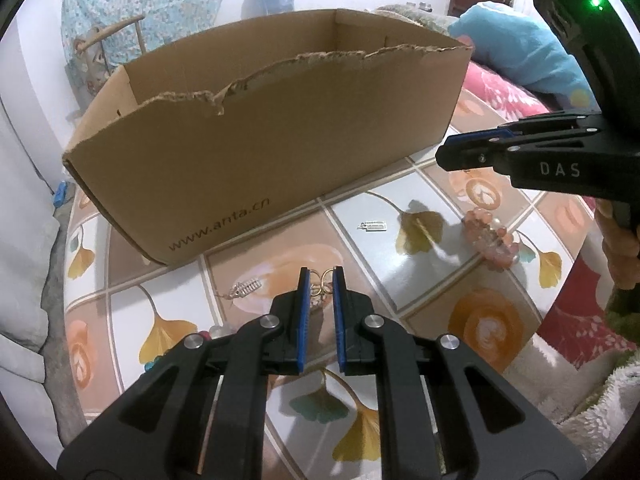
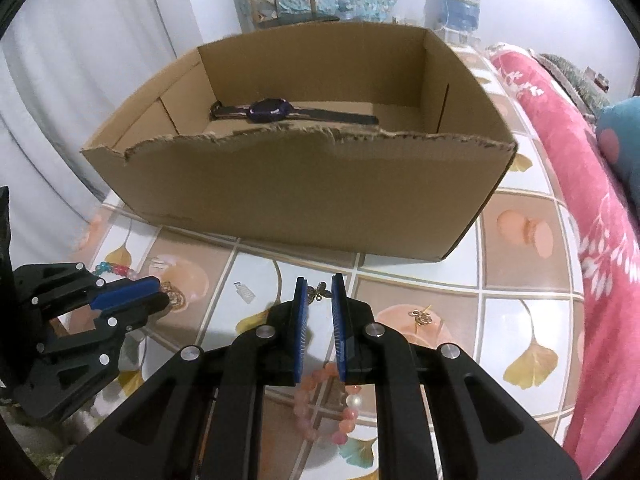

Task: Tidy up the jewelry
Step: 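Carry both charms over the box and open both grippers to drop them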

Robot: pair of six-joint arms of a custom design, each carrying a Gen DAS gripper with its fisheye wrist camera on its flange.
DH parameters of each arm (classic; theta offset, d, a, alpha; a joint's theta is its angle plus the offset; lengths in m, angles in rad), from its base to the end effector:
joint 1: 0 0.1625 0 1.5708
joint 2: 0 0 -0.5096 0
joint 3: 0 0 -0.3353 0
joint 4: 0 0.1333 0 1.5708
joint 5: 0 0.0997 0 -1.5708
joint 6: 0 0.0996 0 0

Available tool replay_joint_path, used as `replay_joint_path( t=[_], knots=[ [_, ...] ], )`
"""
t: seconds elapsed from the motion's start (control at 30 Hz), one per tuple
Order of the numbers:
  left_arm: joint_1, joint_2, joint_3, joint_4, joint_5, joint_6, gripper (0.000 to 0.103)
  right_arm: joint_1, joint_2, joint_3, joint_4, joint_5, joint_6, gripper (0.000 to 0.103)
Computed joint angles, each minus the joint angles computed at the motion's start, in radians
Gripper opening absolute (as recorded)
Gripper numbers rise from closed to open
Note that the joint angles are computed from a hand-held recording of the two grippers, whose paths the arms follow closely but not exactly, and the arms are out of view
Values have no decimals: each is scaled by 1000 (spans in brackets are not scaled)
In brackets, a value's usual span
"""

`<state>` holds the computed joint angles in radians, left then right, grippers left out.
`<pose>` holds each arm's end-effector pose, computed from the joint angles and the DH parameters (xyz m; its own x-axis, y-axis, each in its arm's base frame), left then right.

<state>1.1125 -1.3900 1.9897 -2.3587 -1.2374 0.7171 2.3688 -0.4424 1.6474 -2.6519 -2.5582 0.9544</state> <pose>-0.0653 -0.5074 0.4008 -0.3735 0.8527 -0.3653 0.9023 0.4253 0.0703 0.5166 -0.4337 0.0008 -0.7594 0.2957 0.5796 -0.1572 0.7811 -0.6043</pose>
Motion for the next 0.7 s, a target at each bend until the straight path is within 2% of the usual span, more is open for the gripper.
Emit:
replay_joint_path(
  t=[0.17,0.27,0.3,0.43,0.5,0.53,0.6,0.63,0.7],
  knots=[
    [-17,-29,-16,16,-23,-7,10,25,-5,-6,-53,-12,-43,12],
    [-26,-44,-63,41,-74,-5,10,47,-11,-36,-102,-24,-124,12],
    [-31,-46,-87,53,-95,-3,10,51,-11,-50,-121,-31,-161,12],
    [-44,-11,-217,79,-158,32,10,54,-16,-107,-276,-32,-405,12],
    [-49,33,-297,116,-165,37,10,33,-27,-130,-318,9,-494,12],
    [-52,64,-346,148,-162,41,10,12,-40,-140,-318,55,-519,12],
    [-56,117,-417,191,-140,58,10,-34,-64,-167,-256,152,-522,12],
    [-60,163,-473,247,-104,66,10,-62,-74,-184,-221,208,-530,12],
    [-60,235,-554,339,-65,53,10,-119,-85,-234,-92,308,-514,12]
  ],
)
